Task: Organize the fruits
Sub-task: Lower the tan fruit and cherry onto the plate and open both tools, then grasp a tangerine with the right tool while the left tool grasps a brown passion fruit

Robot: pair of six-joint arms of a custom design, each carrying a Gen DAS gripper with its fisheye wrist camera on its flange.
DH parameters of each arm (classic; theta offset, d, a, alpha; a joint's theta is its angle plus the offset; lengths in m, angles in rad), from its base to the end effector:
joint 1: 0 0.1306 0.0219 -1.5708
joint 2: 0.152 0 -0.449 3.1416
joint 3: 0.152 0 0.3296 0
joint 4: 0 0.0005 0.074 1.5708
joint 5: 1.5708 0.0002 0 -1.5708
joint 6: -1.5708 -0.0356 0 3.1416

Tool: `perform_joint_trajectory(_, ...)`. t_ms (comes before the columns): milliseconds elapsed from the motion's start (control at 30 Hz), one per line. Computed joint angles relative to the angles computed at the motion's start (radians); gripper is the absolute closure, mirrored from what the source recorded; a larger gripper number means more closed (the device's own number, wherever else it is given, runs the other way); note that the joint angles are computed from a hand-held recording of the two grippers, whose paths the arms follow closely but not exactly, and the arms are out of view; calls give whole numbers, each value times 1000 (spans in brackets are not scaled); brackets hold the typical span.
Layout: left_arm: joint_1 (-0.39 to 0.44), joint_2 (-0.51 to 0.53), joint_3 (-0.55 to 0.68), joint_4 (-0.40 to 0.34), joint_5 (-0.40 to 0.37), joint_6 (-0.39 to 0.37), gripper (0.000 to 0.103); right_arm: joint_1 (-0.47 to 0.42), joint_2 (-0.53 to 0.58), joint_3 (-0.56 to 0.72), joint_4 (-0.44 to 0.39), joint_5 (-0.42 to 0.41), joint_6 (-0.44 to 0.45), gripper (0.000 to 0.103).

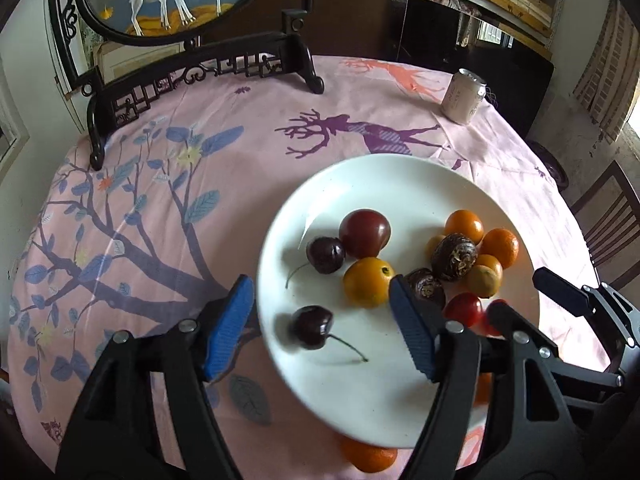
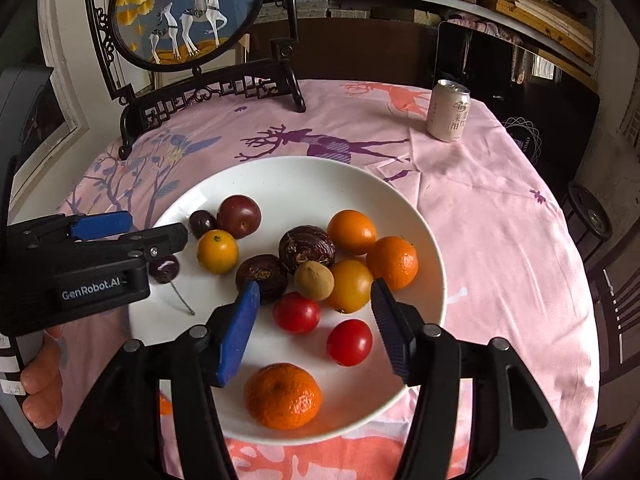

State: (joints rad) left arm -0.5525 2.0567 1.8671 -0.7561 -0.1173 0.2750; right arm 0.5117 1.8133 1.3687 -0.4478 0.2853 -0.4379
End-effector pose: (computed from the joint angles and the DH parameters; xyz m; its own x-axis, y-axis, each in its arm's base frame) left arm 0.5780 -0.3521 0.3404 -0.7900 0.1703 -0.5890 0.2581 0.9638 -0.0676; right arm 0.4932 0.2649 0.3190 -0.7487 0.0462 -0.6613 0.0018 0.9977 0.0676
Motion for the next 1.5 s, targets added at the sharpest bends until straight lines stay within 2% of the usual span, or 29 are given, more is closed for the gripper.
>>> perform_joint_trajectory(100, -5, -85, -110, 70, 6, 6, 30, 27, -67, -59, 18, 7, -15, 43)
perform_joint_trajectory(167, -13, -153, -215, 135, -10, 4, 24, 59, -109, -108, 36, 21, -22, 40)
perform_joint_trajectory(367, -25, -308, -520, 323, -68, 42, 22, 164, -166, -240, 115, -4, -125, 40)
perform_joint_trajectory(533, 15, -357, -666, 376, -93, 94, 22, 215, -116, -250, 188, -88, -179, 40)
perform_joint_trajectory(600, 39, -368, -698, 384, -85, 112, 22, 222, -81, -212, 167, -111, -183, 40)
perform_joint_trajectory(667, 59, -381, -725, 399, -71, 120, 22, 223, -52, -181, 167, -95, -199, 40)
perform_joint_trajectory(867, 85, -420, -793, 465, -54, 88, 22, 201, 30, -83, 93, -72, -245, 43)
perform_joint_trajectory(967, 95, -427, -809, 482, -20, 83, 22, 192, 58, -51, 63, -58, -253, 44)
perform_joint_trajectory(1000, 97, -426, -811, 485, -11, 80, 22, 188, 65, -43, 56, -59, -255, 47)
perform_joint_trajectory(1067, 96, -422, -810, 486, 4, 76, 22, 176, 81, -29, 58, -81, -255, 59)
perform_joint_trajectory(1100, 93, -420, -809, 485, 13, 72, 22, 171, 88, -27, 69, -106, -246, 71)
perform_joint_trajectory(1167, 82, -416, -805, 478, 20, 66, 22, 177, 96, -4, 43, -96, -222, 72)
perform_joint_trajectory(1300, 48, -414, -794, 460, 20, 52, 22, 199, 47, -42, 55, -81, -206, 72)
perform_joint_trajectory(1500, -33, -369, -731, 409, 22, 14, 22, 222, -88, -190, 81, 26, -236, 72)
